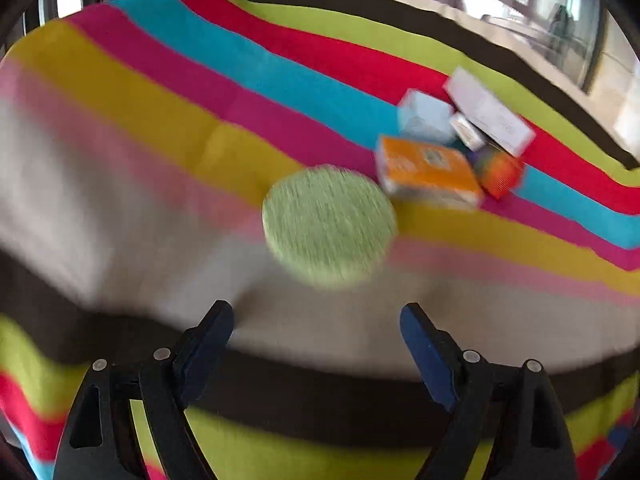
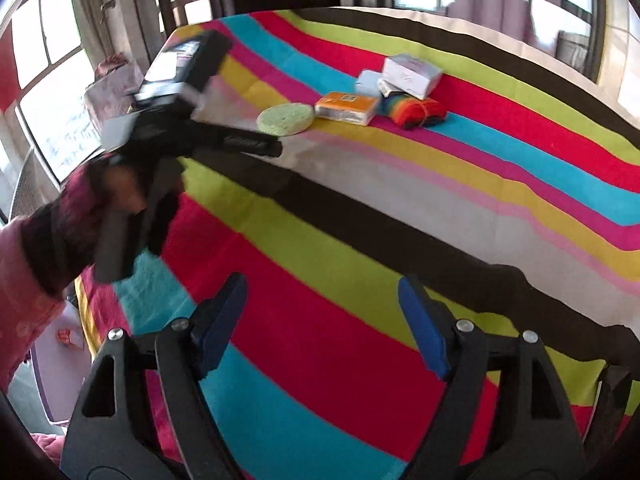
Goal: Organize objects
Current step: 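Move both tools back over the table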
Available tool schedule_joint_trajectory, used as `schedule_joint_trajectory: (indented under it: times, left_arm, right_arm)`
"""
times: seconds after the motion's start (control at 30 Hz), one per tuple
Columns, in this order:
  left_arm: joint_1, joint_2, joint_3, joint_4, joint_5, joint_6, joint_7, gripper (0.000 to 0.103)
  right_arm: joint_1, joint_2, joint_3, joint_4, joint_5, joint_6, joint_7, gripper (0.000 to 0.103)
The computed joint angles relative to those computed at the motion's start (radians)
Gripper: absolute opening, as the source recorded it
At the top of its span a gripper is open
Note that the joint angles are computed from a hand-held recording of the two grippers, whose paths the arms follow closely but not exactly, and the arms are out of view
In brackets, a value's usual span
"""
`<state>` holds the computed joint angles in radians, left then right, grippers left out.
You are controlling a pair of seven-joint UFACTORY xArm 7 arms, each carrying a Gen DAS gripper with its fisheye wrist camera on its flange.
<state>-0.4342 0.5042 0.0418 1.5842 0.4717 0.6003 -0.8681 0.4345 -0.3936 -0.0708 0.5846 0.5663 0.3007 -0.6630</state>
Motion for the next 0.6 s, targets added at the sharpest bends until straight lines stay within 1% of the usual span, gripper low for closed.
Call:
schedule_joint_trajectory:
  times: [0.07, 0.13, 0.2, 0.23, 0.27, 0.3, 0.37, 0.4, 0.43, 0.5, 0.53, 0.57, 0.6]
  left_arm:
    - [0.017, 0.067, -0.012, 0.105, -0.026, 0.044, 0.057, 0.087]
    - [0.028, 0.123, -0.018, 0.195, -0.059, 0.075, 0.107, 0.088]
    - [0.025, 0.162, -0.009, 0.255, -0.078, 0.092, 0.124, 0.09]
    - [0.021, 0.166, -0.001, 0.258, -0.079, 0.085, 0.123, 0.09]
    - [0.013, 0.159, 0.01, 0.238, -0.071, 0.057, 0.114, 0.087]
    - [-0.005, 0.136, 0.034, 0.188, -0.04, 0.004, 0.083, 0.082]
    - [-0.019, 0.085, 0.044, 0.103, -0.017, -0.053, 0.051, 0.081]
    - [-0.039, 0.039, 0.06, 0.03, 0.014, -0.102, 0.013, 0.081]
    - [-0.064, -0.005, 0.077, -0.037, 0.058, -0.13, -0.026, 0.081]
    - [-0.097, -0.071, 0.09, -0.139, 0.136, -0.152, -0.096, 0.082]
    - [-0.089, -0.09, 0.076, -0.169, 0.144, -0.157, -0.107, 0.082]
    - [-0.079, -0.117, 0.065, -0.211, 0.151, -0.18, -0.132, 0.082]
    - [-0.076, -0.129, 0.061, -0.227, 0.165, -0.182, -0.159, 0.082]
  right_arm:
    - [0.014, 0.015, -0.026, 0.016, 0.032, 0.009, -0.021, 0.081]
    - [0.009, 0.037, -0.03, 0.035, 0.049, 0.02, -0.036, 0.082]
    - [0.003, 0.064, -0.027, 0.051, 0.066, 0.023, -0.055, 0.082]
    - [-0.002, 0.081, -0.024, 0.065, 0.074, 0.03, -0.064, 0.082]
    - [-0.009, 0.096, -0.02, 0.077, 0.083, 0.033, -0.074, 0.082]
    - [-0.02, 0.115, -0.011, 0.093, 0.083, 0.034, -0.081, 0.082]
    - [-0.042, 0.163, 0.005, 0.138, 0.081, 0.035, -0.101, 0.082]
    - [-0.056, 0.197, 0.014, 0.169, 0.078, 0.034, -0.108, 0.082]
    - [-0.079, 0.235, 0.027, 0.204, 0.06, 0.034, -0.094, 0.083]
    - [-0.116, 0.316, 0.041, 0.284, 0.058, 0.048, -0.075, 0.083]
    - [-0.134, 0.361, 0.048, 0.33, 0.06, 0.054, -0.056, 0.083]
    - [-0.152, 0.412, 0.056, 0.383, 0.038, 0.061, -0.008, 0.083]
    - [-0.165, 0.455, 0.064, 0.432, 0.017, 0.068, 0.037, 0.083]
